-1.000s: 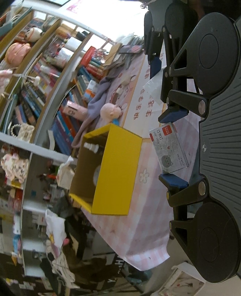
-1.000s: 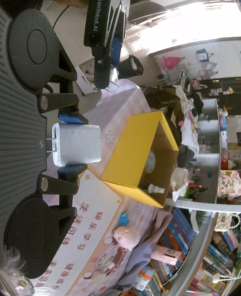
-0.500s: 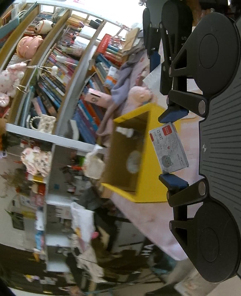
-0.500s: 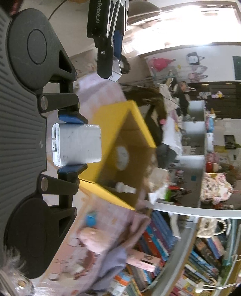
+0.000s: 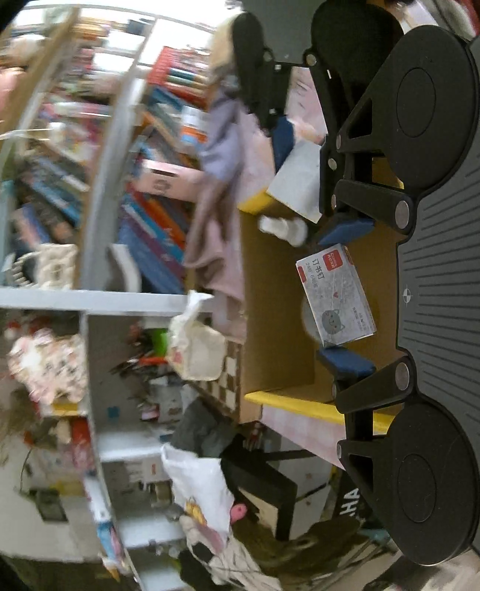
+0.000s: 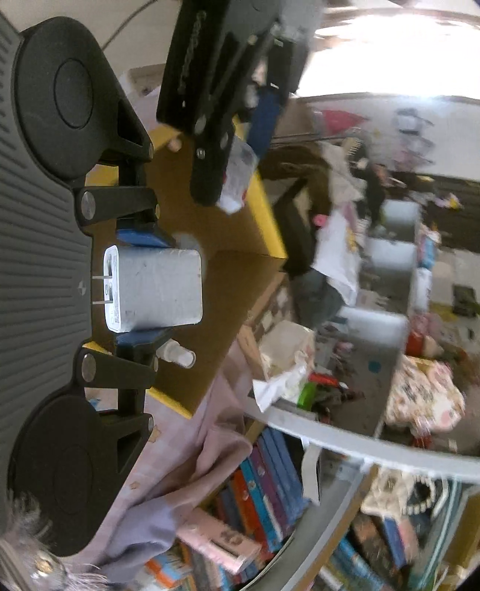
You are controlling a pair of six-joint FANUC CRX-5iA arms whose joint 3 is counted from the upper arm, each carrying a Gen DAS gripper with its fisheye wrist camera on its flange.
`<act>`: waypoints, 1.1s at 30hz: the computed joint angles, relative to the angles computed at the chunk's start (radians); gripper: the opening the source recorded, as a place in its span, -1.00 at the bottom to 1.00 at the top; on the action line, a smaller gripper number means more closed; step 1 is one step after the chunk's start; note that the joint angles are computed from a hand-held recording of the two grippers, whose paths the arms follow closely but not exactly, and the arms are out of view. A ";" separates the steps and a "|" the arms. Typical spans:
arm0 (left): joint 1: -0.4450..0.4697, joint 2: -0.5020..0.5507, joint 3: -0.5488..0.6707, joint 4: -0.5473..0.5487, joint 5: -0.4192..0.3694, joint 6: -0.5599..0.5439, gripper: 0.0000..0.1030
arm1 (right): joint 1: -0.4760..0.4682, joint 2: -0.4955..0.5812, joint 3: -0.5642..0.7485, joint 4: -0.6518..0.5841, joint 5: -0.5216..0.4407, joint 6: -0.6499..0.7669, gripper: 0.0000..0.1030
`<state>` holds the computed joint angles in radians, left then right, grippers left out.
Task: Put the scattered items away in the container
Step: 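Lower the card into the yellow box and open the left tool while the right releases the charger inside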
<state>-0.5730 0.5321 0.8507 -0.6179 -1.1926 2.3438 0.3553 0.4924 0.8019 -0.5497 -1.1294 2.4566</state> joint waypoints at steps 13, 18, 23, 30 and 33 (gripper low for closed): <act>0.113 0.114 0.080 0.210 -0.083 -0.316 0.15 | 0.058 0.233 0.283 0.124 -0.213 0.001 -0.20; 0.132 0.149 0.113 0.264 -0.110 -0.380 0.15 | 0.060 0.321 0.427 0.141 -0.324 -0.032 -0.20; 0.140 0.140 0.089 0.283 -0.087 -0.362 0.15 | 0.063 0.343 0.466 0.148 -0.354 -0.039 -0.20; 0.129 0.118 0.063 0.255 -0.062 -0.334 0.19 | 0.059 0.315 0.422 0.141 -0.319 -0.041 -0.19; 0.119 0.078 0.017 0.234 -0.022 -0.297 0.23 | 0.043 0.289 0.396 0.107 -0.309 -0.054 -0.18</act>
<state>-0.4545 0.6105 0.8674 -0.3835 -1.2142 2.0463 0.3982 0.7813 1.1979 -0.4430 -1.4386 2.4030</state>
